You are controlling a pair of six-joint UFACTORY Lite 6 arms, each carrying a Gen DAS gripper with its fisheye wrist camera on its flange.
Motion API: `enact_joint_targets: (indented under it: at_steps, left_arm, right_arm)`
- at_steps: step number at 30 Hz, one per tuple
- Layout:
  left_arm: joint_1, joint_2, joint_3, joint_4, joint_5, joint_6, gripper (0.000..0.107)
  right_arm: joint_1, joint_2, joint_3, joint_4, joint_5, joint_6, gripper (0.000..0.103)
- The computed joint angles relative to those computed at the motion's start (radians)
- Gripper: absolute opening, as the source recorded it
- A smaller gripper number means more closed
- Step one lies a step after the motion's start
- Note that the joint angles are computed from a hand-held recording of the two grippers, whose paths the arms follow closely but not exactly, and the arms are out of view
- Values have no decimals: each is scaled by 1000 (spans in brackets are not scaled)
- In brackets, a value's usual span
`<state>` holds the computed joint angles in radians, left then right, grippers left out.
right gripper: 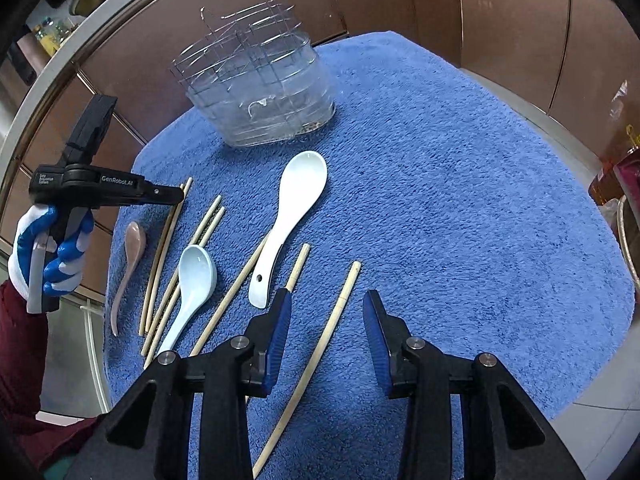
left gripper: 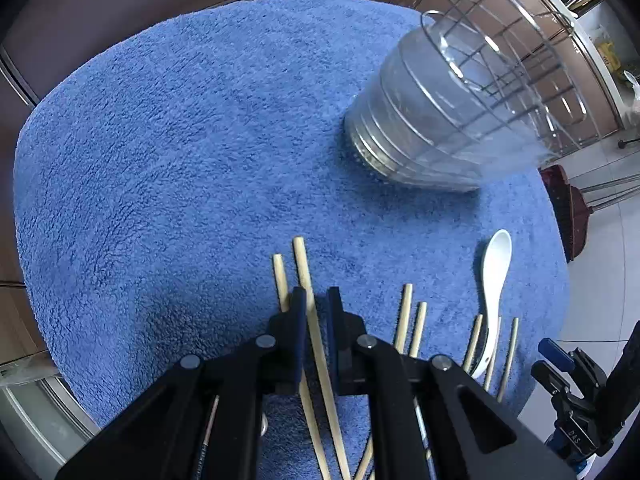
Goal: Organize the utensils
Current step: 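Lower the left tool and grasp a chopstick while the right tool grasps another chopstick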
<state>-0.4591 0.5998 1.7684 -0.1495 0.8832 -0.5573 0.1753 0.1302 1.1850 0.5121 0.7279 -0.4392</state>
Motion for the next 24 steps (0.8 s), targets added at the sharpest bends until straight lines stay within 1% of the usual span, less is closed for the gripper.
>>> enact_joint_targets:
  at_steps: [3,6,7,9,11,12,13,18,19,21,22,24]
  left_arm:
    - [-10,62,68,7,21,-18,9]
    - [-7,92,92,-6,21,-11,9]
    - [-11,73,66,-7,19,-14,9]
    - [-7,109,104,-13,24,-6,9]
    - [-2,119,119,-18,36,1,8]
    - [0,147,169,-15,61,-2,7]
    - [1,179,226,-12,90,-7,6]
    - [-2,278,375,-6,146,-27,6]
    - [2,274,374,-6,150,-22,6]
    - [1,317,441,-1,176,-28,6]
    - [3,329,458,0,178,-28,6]
    - [12,311,430,-4,168,-19,6]
  right_arm:
    - [9,7,10,-10,0,7,38]
    - [11,17,20,-16,4,9,38]
    - [10,26,27,-17,9,10,38]
    - [11,44,41,-16,21,14,35]
    - [10,72,66,-17,42,20,26]
    - [9,100,95,-21,62,28,20]
    - [5,120,114,-21,77,29,16]
    - [23,243,241,-79,127,113,12]
    - [20,255,251,-88,133,117,12]
    - [25,283,275,-105,132,131,12]
    - [28,295,286,-121,133,144,12]
    - [35,326,315,-147,148,173,11]
